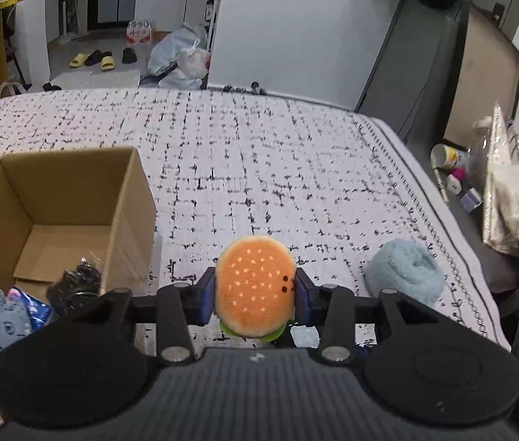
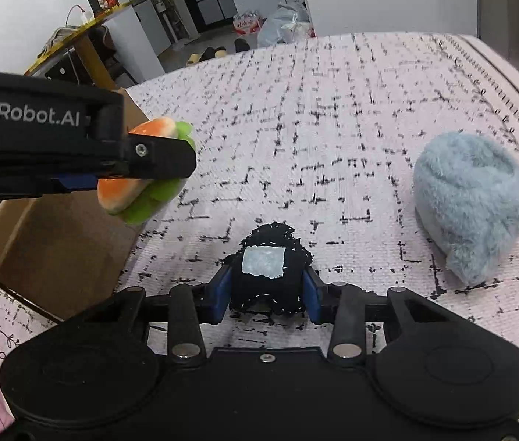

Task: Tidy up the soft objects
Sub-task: 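Carry burger with left and black plush with right over the box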

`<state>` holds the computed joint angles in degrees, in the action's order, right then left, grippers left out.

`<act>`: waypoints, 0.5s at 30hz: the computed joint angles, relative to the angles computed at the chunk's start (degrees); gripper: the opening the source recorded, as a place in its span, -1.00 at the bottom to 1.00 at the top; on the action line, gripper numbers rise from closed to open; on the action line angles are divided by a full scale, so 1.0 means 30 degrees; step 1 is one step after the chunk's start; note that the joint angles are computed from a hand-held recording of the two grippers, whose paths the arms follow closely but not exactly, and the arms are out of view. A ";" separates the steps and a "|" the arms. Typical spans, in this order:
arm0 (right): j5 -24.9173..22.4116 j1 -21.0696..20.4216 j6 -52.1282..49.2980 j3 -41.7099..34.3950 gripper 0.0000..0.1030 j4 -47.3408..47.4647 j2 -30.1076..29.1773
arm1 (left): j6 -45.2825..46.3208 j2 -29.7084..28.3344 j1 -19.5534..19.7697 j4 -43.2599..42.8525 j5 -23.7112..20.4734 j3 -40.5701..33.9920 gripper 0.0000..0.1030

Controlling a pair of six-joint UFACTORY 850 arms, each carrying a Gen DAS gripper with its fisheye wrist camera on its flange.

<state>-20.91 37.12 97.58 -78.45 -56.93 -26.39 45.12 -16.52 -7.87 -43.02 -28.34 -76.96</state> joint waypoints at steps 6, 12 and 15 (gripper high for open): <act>-0.1111 0.0480 0.0931 -0.0047 -0.23 -0.0589 0.0662 | 0.1877 0.0568 0.0557 -0.1807 -0.0463 0.0175 -0.19; -0.2188 0.0974 0.1767 -0.0609 -0.23 -0.1046 0.0985 | 0.3194 0.0966 0.1314 -0.2995 -0.1115 0.0181 -0.19; -0.2745 0.1166 0.1885 -0.1080 -0.23 -0.1289 0.0959 | 0.3748 0.1136 0.1698 -0.3402 -0.1396 0.0249 -0.19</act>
<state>-29.15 40.62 103.23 -81.69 -60.79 -23.51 56.37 -13.12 -2.78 -53.22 -32.53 -76.21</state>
